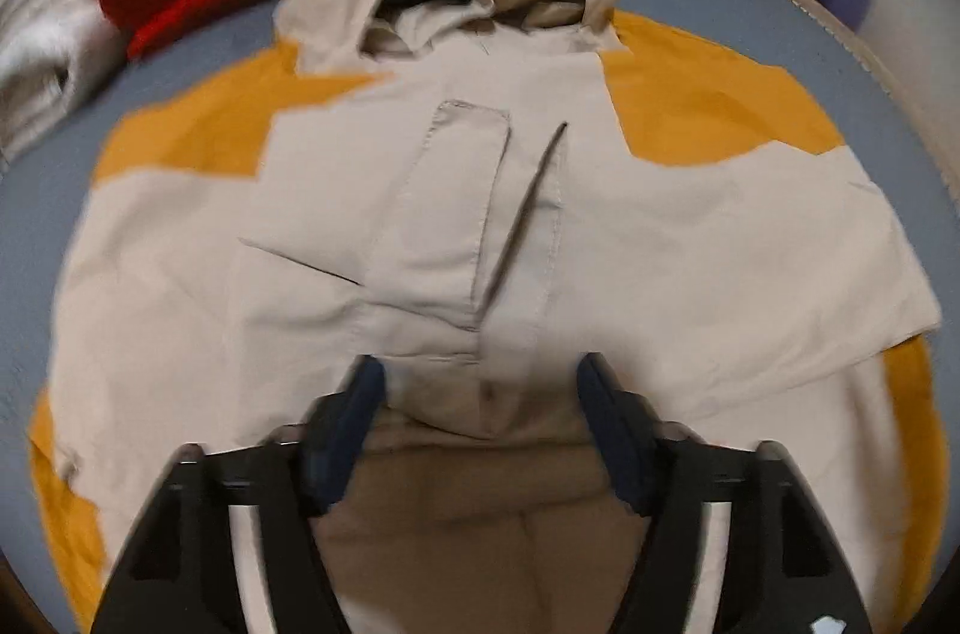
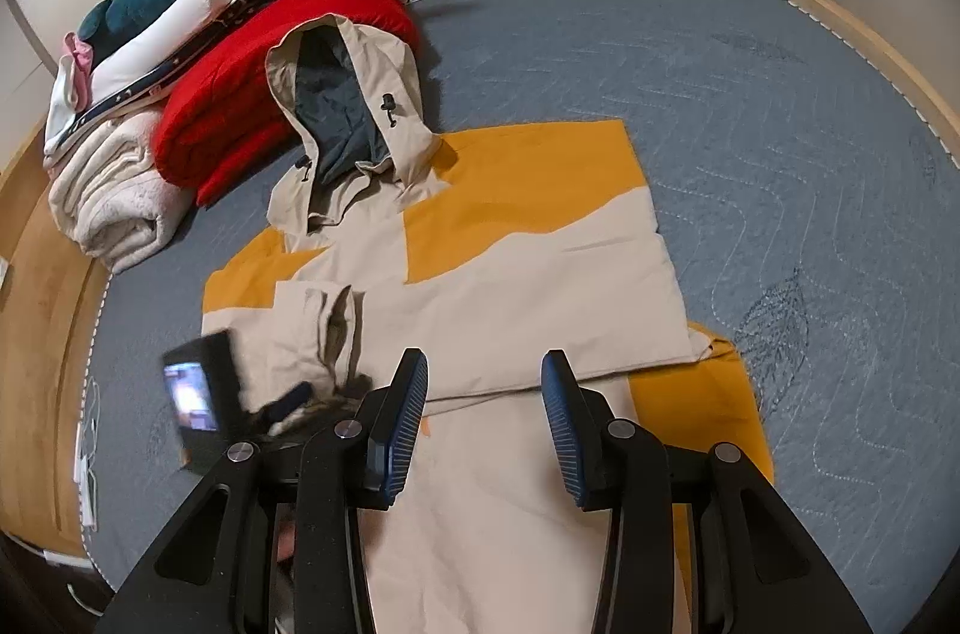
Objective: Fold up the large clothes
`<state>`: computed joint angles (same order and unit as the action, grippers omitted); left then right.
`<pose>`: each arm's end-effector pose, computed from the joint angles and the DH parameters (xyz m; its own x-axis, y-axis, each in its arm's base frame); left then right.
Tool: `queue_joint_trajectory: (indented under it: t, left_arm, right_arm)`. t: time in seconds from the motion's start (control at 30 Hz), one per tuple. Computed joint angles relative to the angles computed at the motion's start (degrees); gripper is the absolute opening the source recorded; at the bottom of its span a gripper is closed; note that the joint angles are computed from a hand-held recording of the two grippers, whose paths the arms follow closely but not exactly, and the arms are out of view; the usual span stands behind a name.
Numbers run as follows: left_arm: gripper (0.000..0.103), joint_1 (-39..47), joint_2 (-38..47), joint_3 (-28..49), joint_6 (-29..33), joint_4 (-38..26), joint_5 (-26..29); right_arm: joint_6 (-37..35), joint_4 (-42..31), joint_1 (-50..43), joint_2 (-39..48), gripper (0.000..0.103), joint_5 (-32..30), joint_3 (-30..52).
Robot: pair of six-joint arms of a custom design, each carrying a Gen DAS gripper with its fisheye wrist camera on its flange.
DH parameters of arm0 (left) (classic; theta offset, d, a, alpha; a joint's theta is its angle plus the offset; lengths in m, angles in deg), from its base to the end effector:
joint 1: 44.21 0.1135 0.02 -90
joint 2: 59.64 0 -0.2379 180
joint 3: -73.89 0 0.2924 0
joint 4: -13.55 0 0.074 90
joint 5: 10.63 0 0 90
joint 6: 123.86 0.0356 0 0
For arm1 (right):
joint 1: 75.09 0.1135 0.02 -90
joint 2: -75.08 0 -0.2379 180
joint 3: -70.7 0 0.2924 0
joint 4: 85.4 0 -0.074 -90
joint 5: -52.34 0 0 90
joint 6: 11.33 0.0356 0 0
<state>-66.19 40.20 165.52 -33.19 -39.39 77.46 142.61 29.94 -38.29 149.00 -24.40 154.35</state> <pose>0.3741 -0.1497 0.2102 -0.8080 0.3387 -0.4821 0.3686 0.9289 0.0348 0.2489 0.1760 0.3026 -0.7169 0.5557 -0.4211 0.3789 0.8175 0.4337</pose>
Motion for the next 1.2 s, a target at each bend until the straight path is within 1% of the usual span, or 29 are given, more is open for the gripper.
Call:
queue_joint_trajectory:
  t: [0.03,0.07,0.1,0.13,0.17,0.23,0.27,0.33,0.4,0.43,0.5,0.53,0.57,0.6,0.67,0.73,0.8,0.9,0.93,0.97,1.03,1.1,1.2]
  left_arm:
    - [0.016,1.2,0.0,1.0,-0.4,-1.5,0.7]
    - [0.011,3.7,-1.4,1.2,-1.9,-2.4,3.5]
    - [0.010,7.0,-4.3,0.1,-3.2,-2.0,6.1]
    - [0.007,10.2,-7.3,-1.2,-3.1,-1.9,7.6]
    - [0.007,12.9,-9.2,-1.6,-2.9,-2.1,8.8]
    - [0.007,20.8,-11.5,-0.9,-2.8,-4.1,14.7]
    - [0.008,23.6,-11.2,0.0,-2.8,-5.3,16.8]
    - [0.010,30.8,-8.0,4.5,-2.1,-11.1,22.8]
    - [0.011,34.1,-5.9,7.1,-1.5,-13.7,25.0]
    - [0.012,36.0,-5.5,7.4,-0.6,-13.8,26.0]
    - [0.018,38.1,-4.6,7.3,-0.3,-12.8,28.0]
    - [0.025,38.9,-3.2,7.8,-1.0,-13.2,29.8]
    - [0.027,39.2,-1.3,9.0,-2.3,-14.2,31.7]
    - [0.027,39.9,1.5,10.6,-3.7,-15.8,35.0]
    - [0.027,40.8,5.3,12.1,-4.8,-17.7,39.7]
    - [0.027,40.5,7.9,13.0,-5.4,-18.8,41.6]
    - [0.027,40.5,10.3,13.4,-6.8,-18.4,44.8]
    - [0.027,40.1,11.3,13.1,-10.1,-15.1,46.5]
    - [0.026,40.0,11.6,13.3,-10.3,-14.6,46.7]
    - [0.021,39.8,11.7,13.6,-10.2,-14.7,46.3]
    - [0.005,39.5,9.4,12.5,-9.1,-13.8,43.8]
    - [0.004,39.2,5.7,10.7,-7.7,-13.1,42.6]
    - [0.004,38.7,0.8,10.2,-4.7,-15.1,41.2]
  right_arm:
    - [-0.1,0.2,-0.4,0.0,0.041,-0.4,-0.2]
    - [-0.1,0.3,-0.7,-0.1,0.041,-0.8,-0.4]
    - [-0.1,0.5,-1.0,-0.3,0.041,-1.1,-0.6]
    - [0.1,0.6,-1.2,-0.4,0.041,-1.3,-0.7]
    - [0.1,0.6,-1.4,-0.6,0.041,-1.5,-0.9]
    - [0.3,0.5,-1.6,-0.9,0.041,-1.6,-1.0]
    - [0.3,0.5,-1.7,-1.3,0.041,-1.7,-1.3]
    - [0.6,0.3,-1.5,-1.7,0.041,-1.5,-1.4]
    - [0.6,0.3,-1.3,-1.8,0.041,-1.5,-1.5]
    - [0.6,0.2,-1.2,-1.7,0.041,-1.4,-1.4]
    - [0.9,0.0,-0.8,-1.4,0.041,-1.2,-1.3]
    - [1.1,0.0,-0.7,-1.2,0.041,-1.2,-1.4]
    - [1.3,0.1,-0.6,-1.1,0.041,-1.3,-1.5]
    - [1.4,0.1,-0.5,-0.9,0.041,-1.3,-1.5]
    - [1.6,0.0,-0.1,-0.3,0.041,-1.0,-1.3]
    - [1.5,0.1,0.1,0.2,0.041,-1.0,-1.1]
    - [1.0,0.2,0.2,0.9,0.041,-1.1,-0.8]
    - [0.5,0.4,-0.1,1.4,0.041,-1.5,-0.9]
    - [0.5,0.5,-0.3,1.6,0.041,-1.7,-0.9]
    - [0.4,0.6,-0.5,1.6,0.041,-2.0,-1.2]
    - [0.3,1.1,-1.2,1.4,0.041,-2.8,-1.8]
    - [0.6,1.6,-2.0,1.2,0.041,-3.6,-2.5]
    - [1.4,2.2,-3.1,1.0,0.041,-4.7,-3.5]
